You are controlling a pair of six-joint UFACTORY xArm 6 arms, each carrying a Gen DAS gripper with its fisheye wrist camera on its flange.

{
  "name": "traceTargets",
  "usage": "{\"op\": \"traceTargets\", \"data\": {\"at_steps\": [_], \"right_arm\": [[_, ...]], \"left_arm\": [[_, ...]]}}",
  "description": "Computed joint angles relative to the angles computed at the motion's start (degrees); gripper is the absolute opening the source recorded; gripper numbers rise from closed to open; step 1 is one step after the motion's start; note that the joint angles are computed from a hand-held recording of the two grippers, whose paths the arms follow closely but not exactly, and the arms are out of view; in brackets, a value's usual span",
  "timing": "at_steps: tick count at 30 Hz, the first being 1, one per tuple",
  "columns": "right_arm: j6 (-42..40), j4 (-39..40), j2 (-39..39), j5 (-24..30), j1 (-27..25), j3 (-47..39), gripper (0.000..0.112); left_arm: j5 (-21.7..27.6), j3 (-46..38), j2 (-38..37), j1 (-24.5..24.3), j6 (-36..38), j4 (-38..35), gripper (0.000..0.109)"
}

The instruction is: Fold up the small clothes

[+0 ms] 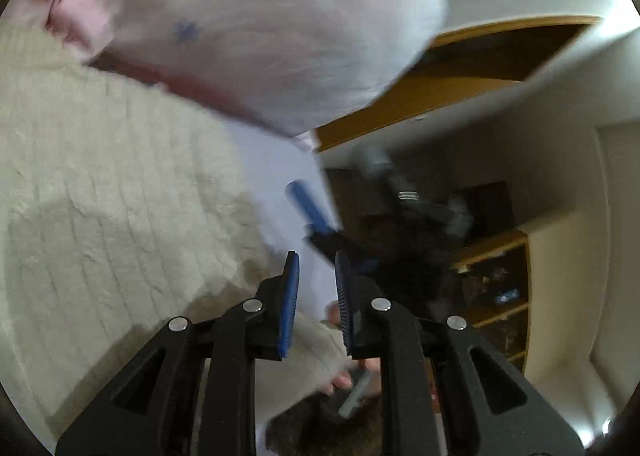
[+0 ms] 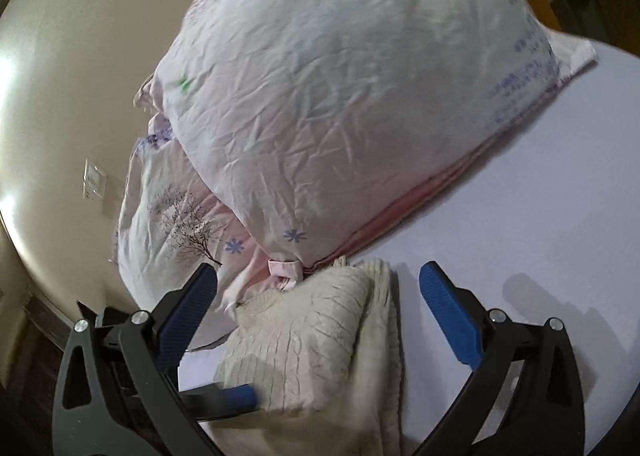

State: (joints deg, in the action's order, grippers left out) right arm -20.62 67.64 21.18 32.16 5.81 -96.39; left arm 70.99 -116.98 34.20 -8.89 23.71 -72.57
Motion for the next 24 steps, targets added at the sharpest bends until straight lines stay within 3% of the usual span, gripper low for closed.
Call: {"op": "traceTargets", "data": {"at_steps": [1,2,3,4,7,9,13,14,15,16,17,18,19,21,24], "right_arm": [[1.61,-1.6,0.6,2.33,-0.47,-0.93,0.101],[3.54,-3.93,1.54,5.22,-0.78,-2.41,0.101],[7.07,-8.65,3.45,9.74,-0.92,-5.51,0.101],[9.4,-12.36,5.06,12.94,-0.8,-8.06,0.101],[15.25,-21.89,8.68,18.41,0.27,-13.69,0.101],[18.03,-25.44,10.72,21.43,0.66,-16.48,0.101],[18.11,-28.52,11.34,21.78,1.73,-16.97,0.101],[17.47,-28.59,10.92,20.87,2.04,-16.17,0.096],[16.18,-27.19,10.93,21.17,2.11,-15.86,0.075],[15.87,-26.87,10.79,20.87,2.24,-15.36,0.067],[14.77,-24.5,11.11,21.64,2.05,-15.47,0.048],[13.31,-20.12,11.18,22.36,1.51,-14.95,0.042],[12.15,-18.14,10.81,21.69,1.49,-14.21,0.041],[6.57,-11.55,9.27,20.59,1.71,-11.84,0.038],[-2.01,-2.72,9.19,24.72,2.54,-11.93,0.036]], "left_arm": [[-2.42,3.91,-3.34,0.72,2.88,-0.36,0.033],[-5.42,8.11,-6.77,1.42,5.36,-0.65,0.06],[-10.82,13.48,-11.36,2.2,7.15,0.94,0.08],[-16.08,17.28,-14.67,2.45,7.05,4.39,0.082],[-23.41,22.96,-18.77,3.16,0.88,18.66,0.082],[-22.88,24.01,-18.58,3.76,-4.85,26.21,0.082],[-18.9,23.49,-16.45,3.85,-8.51,28.69,0.083],[-18.52,23.39,-16.19,3.46,-8.48,28.3,0.084],[-17.95,23.42,-15.72,3.0,-7.64,27.05,0.085],[-18.25,24.66,-16.11,2.72,-6.92,26.47,0.087],[-19.58,26.3,-16.82,2.57,-5.39,25.36,0.09],[-20.88,26.28,-16.76,1.79,-4.68,25.49,0.089],[-21.67,26.52,-16.93,1.51,-4.36,26.27,0.083],[-18.15,26.03,-17.45,3.54,-1.21,24.87,0.054],[-14.47,28.29,-21.19,7.4,5.61,22.61,0.047]]}}
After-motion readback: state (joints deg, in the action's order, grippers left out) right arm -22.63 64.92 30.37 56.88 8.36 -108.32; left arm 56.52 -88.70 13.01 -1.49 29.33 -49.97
